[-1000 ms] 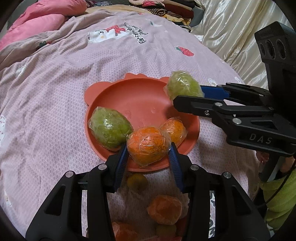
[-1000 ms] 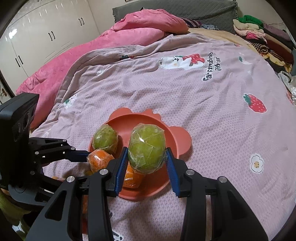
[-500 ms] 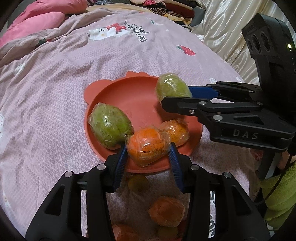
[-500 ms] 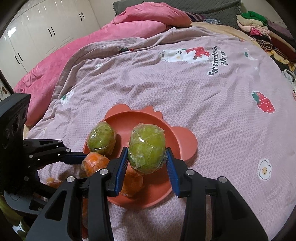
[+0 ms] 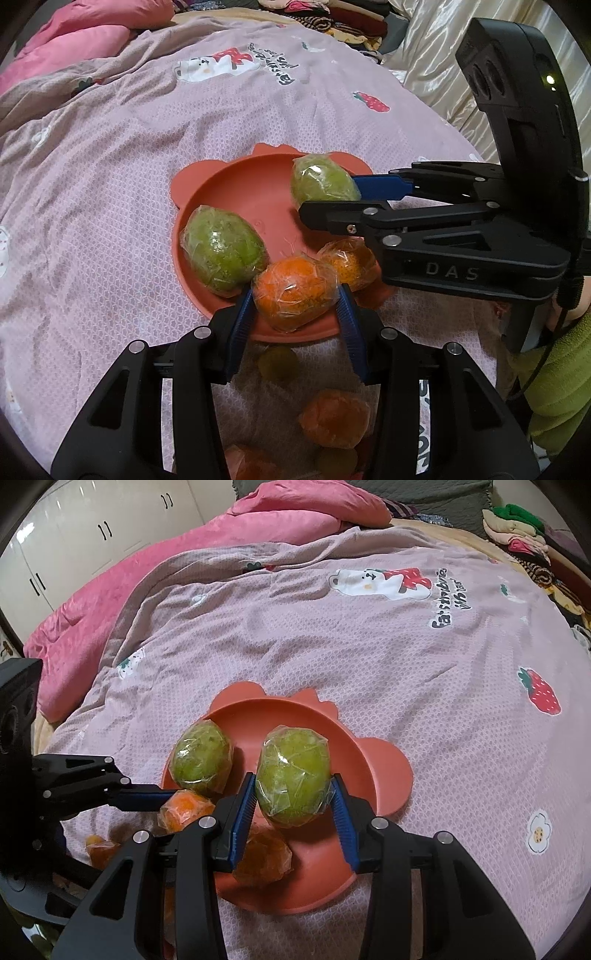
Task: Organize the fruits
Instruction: 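Lower the orange and green fruit onto the plate and open both tools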
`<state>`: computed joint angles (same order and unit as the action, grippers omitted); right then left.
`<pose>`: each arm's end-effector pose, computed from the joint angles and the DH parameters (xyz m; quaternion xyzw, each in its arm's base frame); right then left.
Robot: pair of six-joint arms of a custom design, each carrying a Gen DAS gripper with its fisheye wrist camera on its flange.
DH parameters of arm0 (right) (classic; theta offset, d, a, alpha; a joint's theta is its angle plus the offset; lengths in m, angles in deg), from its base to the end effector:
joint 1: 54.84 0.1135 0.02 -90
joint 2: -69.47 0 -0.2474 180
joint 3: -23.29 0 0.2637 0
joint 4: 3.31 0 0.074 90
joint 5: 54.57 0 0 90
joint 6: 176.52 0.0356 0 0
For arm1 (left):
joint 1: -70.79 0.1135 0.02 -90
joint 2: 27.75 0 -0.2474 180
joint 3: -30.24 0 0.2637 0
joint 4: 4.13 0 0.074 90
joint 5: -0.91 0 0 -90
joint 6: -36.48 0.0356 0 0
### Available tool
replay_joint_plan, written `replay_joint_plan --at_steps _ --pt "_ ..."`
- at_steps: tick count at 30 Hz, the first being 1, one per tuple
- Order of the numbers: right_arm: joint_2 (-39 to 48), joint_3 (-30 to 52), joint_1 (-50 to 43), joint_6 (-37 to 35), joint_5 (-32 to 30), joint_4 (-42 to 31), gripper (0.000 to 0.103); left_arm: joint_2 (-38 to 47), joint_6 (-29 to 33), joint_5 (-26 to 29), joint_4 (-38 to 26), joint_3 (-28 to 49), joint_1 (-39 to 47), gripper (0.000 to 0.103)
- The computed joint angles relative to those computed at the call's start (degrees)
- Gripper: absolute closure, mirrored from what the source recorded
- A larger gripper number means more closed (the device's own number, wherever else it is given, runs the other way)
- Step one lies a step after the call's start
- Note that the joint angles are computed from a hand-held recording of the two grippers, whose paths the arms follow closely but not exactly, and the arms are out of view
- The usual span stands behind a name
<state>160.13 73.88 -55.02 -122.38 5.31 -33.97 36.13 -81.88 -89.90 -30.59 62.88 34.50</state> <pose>0.2593 0.0171 0.0922 -0.3331 0.8929 0.1936 0.2329 0.1576 -0.1151 0.1062 0.0645 0.9583 -0.1430 0.2387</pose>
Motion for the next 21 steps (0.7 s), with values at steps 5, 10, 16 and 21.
replay_joint_plan --at_steps 5,10,16,21 --pt "0.66 0.36 0.70 0.59 0.48 0.42 0.064 -0.07 -0.01 0.23 0.04 0.01 0.27 0.066" --pt "0.91 0.31 1.13 0.85 0.86 0.78 0.064 -0.66 -0.07 0.12 -0.11 -0.36 0.17 0.066" --pt "1.24 0.26 1.20 1.04 0.72 1.26 0.063 -1.27 -0.24 0.13 -0.59 -0.48 0.05 0.066" --pt "0.50 -0.37 1.18 1.16 0.34 1.88 0.062 -0.85 -0.22 0.10 -0.45 -0.21 0.18 0.066"
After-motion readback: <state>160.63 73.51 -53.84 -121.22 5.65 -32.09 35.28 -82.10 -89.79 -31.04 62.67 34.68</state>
